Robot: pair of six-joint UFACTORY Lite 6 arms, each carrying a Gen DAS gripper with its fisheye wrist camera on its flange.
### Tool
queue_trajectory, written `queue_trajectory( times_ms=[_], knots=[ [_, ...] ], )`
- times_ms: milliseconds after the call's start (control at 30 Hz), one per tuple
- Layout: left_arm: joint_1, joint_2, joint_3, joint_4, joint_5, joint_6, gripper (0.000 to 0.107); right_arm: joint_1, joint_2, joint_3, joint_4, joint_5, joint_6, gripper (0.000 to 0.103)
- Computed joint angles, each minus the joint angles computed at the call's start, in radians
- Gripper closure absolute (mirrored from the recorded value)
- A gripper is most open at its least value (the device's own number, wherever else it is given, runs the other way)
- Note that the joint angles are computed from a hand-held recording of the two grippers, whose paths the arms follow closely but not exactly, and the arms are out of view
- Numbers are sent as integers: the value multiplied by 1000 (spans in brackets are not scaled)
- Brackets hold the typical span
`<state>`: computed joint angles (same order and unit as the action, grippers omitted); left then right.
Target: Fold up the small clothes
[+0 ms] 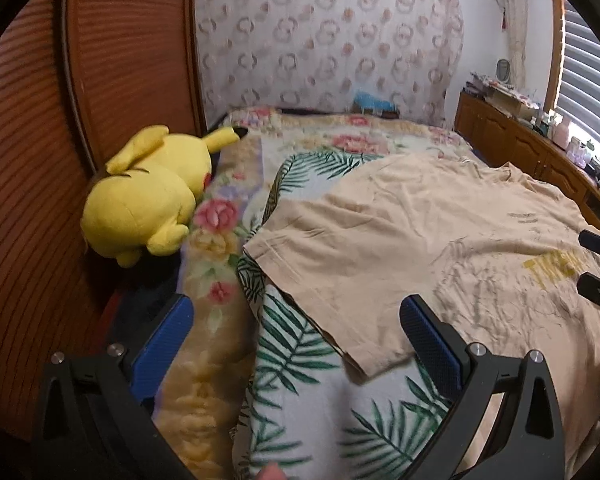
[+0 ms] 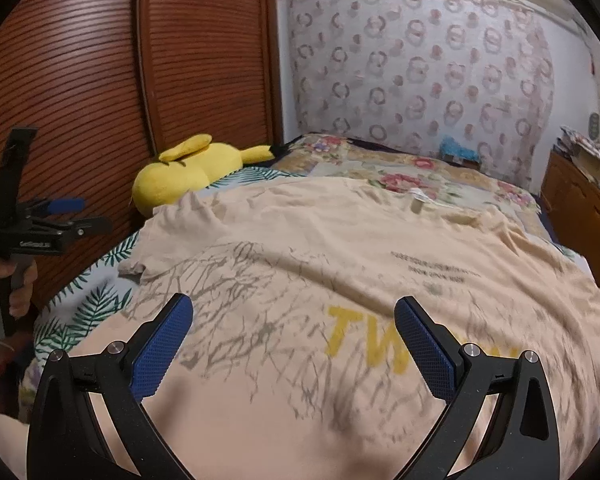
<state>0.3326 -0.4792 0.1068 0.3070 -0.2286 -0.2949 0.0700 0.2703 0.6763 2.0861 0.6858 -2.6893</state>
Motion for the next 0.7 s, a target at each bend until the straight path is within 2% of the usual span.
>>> queue_trajectory(
  times_ms=[167,267,367,433,667,700],
  knots=[
    [103,319,156,206,-113,-135,7,83,92,113,17,-51,20,1],
    [156,460,247,336,-143,-226,11,96,172,229,-196,-78,249,1],
    [218,577,342,571,-177,-438,18,117,212,281,-250,-106,310,7],
    [237,621,389,680,-190,-546,34,125,234,308,-293,-122,351,13],
    [236,710,506,910,-180,-769,48,131,279,338,-349,-142,407,14],
    [232,712,509,912,-178,-767,53,127,283,344,-380,-136,436,14]
  ],
)
